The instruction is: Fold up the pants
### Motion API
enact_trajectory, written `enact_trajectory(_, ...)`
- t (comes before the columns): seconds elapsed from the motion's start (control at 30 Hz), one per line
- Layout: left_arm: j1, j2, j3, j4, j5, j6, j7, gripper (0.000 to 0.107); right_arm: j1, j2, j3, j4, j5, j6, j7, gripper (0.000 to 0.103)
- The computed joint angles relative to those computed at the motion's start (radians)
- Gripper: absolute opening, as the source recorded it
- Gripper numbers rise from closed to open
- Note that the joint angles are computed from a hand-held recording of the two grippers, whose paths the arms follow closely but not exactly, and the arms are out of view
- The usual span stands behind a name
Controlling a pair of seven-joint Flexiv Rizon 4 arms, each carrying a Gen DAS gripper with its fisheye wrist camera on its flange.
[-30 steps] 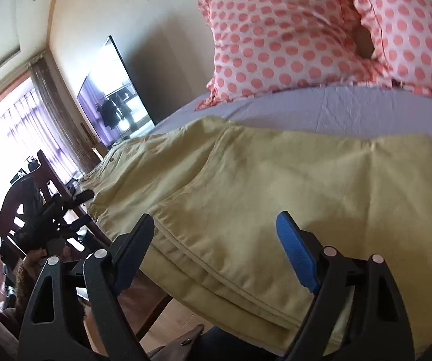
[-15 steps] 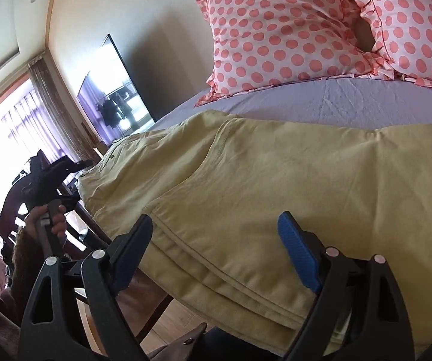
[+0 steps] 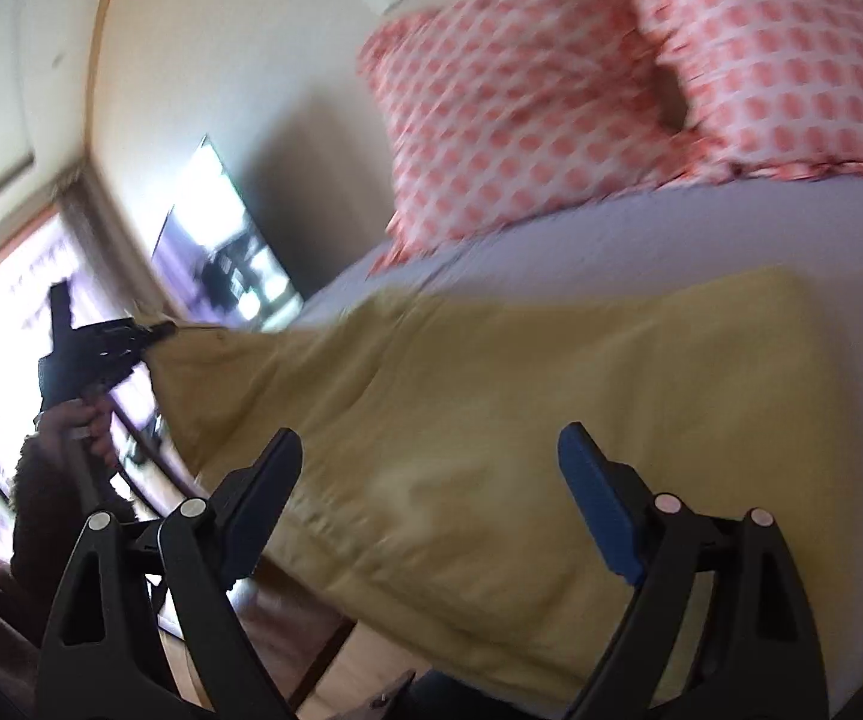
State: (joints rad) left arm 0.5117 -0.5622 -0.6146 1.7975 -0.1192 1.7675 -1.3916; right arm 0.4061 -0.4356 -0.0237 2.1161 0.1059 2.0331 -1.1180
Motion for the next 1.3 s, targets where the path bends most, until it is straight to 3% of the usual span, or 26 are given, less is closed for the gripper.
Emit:
enact_trajectory(0.1, -0.05, -0.01, -0.097, -0.025, 0.13, -0.016, 0.158, 0.007, 0.13, 0.045, -0.147, 0.036, 0.19, 0.039, -0.045, 0.092)
enact_trajectory(0.17, -0.029, -0.055, -0.23, -0.004, 0.197, -0.055, 0.281, 0.007, 0.169, 0.069, -0.196, 0.051, 0.28, 0.044, -0.068, 0.092)
enact_trajectory(0.23, -0.044, -0.098, -0.293, 0.013, 0.235, -0.132, 0.393, 0.007, 0.169, 0.094, -0.213, 0.071, 0.348, 0.052, -0.074, 0.092)
enact_trajectory(0.33, -0.147, -0.129, -0.235, 0.027, 0.289, -0.288, 0.552, 0.007, 0.027, 0.112, -0.092, 0.08, 0.37, 0.062, -0.049, 0.092)
enact_trajectory(0.4, -0.15, -0.159, -0.229, -0.007, 0.5, -0.364, 0.442, 0.007, -0.112, 0.104, 0.009, 0.11, 0.231, 0.087, 0.085, 0.092)
enact_trajectory(0.47, -0.133, -0.166, -0.231, 0.001, 0.646, -0.301, 0.386, 0.009, -0.252, 0.082, 0.067, 0.148, -0.02, 0.118, 0.299, 0.092)
enact_trajectory(0.53, -0.022, -0.187, -0.362, 0.059, 0.532, -0.332, 0.488, 0.017, -0.392, 0.052, 0.171, 0.128, -0.149, 0.092, 0.365, 0.092)
enact_trajectory(0.6, 0.111, -0.206, -0.523, 0.15, 0.249, -0.348, 0.675, 0.02, -0.5, 0.022, 0.253, 0.101, -0.266, 0.049, 0.406, 0.091)
enact_trajectory(0.63, 0.15, -0.207, -0.578, 0.171, 0.147, -0.351, 0.726, 0.038, -0.525, 0.008, 0.256, 0.083, -0.349, 0.008, 0.444, 0.087)
enact_trajectory(0.67, 0.18, -0.211, -0.601, 0.176, 0.099, -0.293, 0.711, 0.049, -0.522, 0.013, 0.25, 0.083, -0.367, -0.018, 0.447, 0.085)
enact_trajectory(0.7, 0.183, -0.209, -0.591, 0.159, 0.116, -0.285, 0.661, 0.063, -0.507, 0.012, 0.228, 0.065, -0.387, -0.071, 0.448, 0.08)
enact_trajectory(0.73, 0.175, -0.208, -0.549, 0.111, 0.199, -0.27, 0.546, 0.065, -0.508, 0.008, 0.227, 0.057, -0.4, -0.092, 0.45, 0.077)
enact_trajectory(0.8, 0.111, -0.188, -0.392, -0.041, 0.337, -0.348, 0.291, 0.066, -0.505, -0.005, 0.22, 0.026, -0.417, -0.144, 0.444, 0.071)
enact_trajectory(0.87, 0.006, -0.183, -0.229, -0.174, 0.245, -0.519, 0.237, 0.066, -0.558, -0.022, 0.271, -0.001, -0.448, -0.184, 0.437, 0.064)
enact_trajectory(0.93, -0.115, -0.171, -0.073, -0.232, -0.045, -0.651, 0.384, 0.065, -0.645, -0.058, 0.364, -0.033, -0.48, -0.199, 0.423, 0.059)
enact_trajectory(1.0, -0.177, -0.172, 0.003, -0.267, -0.199, -0.738, 0.487, 0.067, -0.698, -0.085, 0.417, -0.054, -0.496, -0.207, 0.409, 0.056)
enact_trajectory(1.07, -0.198, -0.185, 0.02, -0.298, -0.222, -0.777, 0.509, 0.075, -0.732, -0.095, 0.448, -0.061, -0.5, -0.213, 0.401, 0.05)
enact_trajectory(1.2, -0.248, -0.225, 0.093, -0.388, -0.212, -0.845, 0.453, 0.08, -0.767, -0.099, 0.484, -0.069, -0.495, -0.24, 0.387, 0.047)
enact_trajectory(1.3, -0.247, -0.199, 0.113, -0.344, -0.325, -0.849, 0.515, 0.08, -0.772, -0.095, 0.495, -0.068, -0.479, -0.252, 0.364, 0.048)
